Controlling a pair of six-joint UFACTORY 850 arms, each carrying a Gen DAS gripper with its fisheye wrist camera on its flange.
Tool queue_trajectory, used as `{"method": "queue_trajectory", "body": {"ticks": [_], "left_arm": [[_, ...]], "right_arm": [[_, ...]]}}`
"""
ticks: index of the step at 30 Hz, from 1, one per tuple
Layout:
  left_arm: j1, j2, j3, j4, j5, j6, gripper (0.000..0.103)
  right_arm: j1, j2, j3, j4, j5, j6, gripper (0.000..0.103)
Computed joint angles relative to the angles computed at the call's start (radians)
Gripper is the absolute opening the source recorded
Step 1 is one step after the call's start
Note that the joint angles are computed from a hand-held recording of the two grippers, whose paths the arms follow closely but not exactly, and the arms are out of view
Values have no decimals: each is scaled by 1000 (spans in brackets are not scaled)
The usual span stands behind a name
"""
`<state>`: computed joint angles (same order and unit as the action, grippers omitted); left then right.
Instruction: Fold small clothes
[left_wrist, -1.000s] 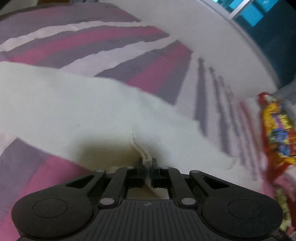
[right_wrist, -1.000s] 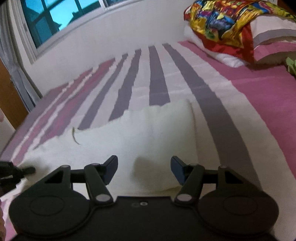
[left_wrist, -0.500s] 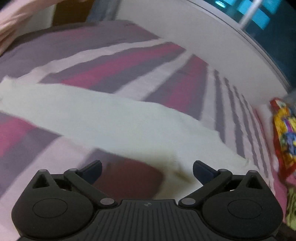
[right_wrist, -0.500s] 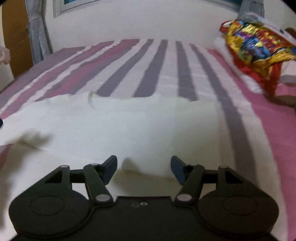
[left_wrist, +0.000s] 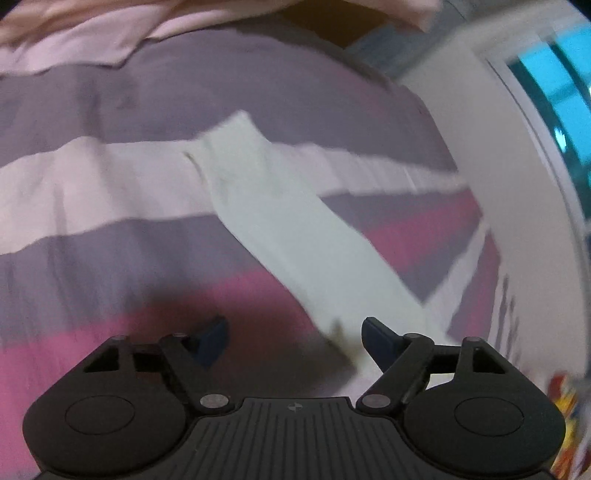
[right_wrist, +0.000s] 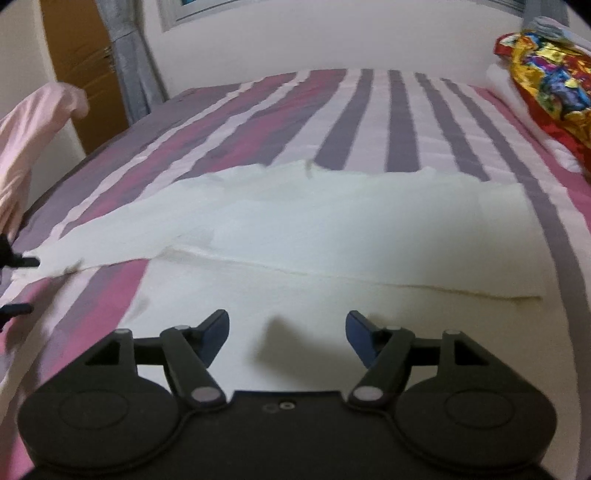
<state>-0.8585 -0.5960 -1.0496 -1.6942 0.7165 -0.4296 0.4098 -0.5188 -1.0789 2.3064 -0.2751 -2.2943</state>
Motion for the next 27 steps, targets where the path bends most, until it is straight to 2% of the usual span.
{"method": "queue_trajectory", "body": {"ticks": [2,7,9,11,13,15,16,18,21,24,27], "left_arm": [[7,10,36,54,9,-102,80],[37,-15,45,133,50,-240,78],[48,-22,46,150,63,-265,55],[65,-35,54,191,56,-322,19],[70,-49,59,210,49,-389,7],[68,-63,58,234,73,-455,6],[68,-64,49,217,72,-426,3],[72,-66,17,153,81,-310,3],[63,-59,-43,95,140,-92,3],[57,-62,-138,116,188,143,3],[58,-102,-286,177,163,351,3]], "right_arm": [[13,2,3,17,0,-22,69],[41,-19,-20,147,14,-153,69],[46,-31,-37,130,18,-115,69],[50,-42,-48,143,12,-117,69],[55,-53,-60,160,13,-132,69],[60,-62,-68,169,16,-143,69],[61,-64,-70,175,15,-152,69],[61,-66,-72,215,16,-196,69],[57,-68,-78,316,11,-292,69],[47,-76,-95,455,18,-410,69],[26,-87,-112,458,30,-387,69]]}}
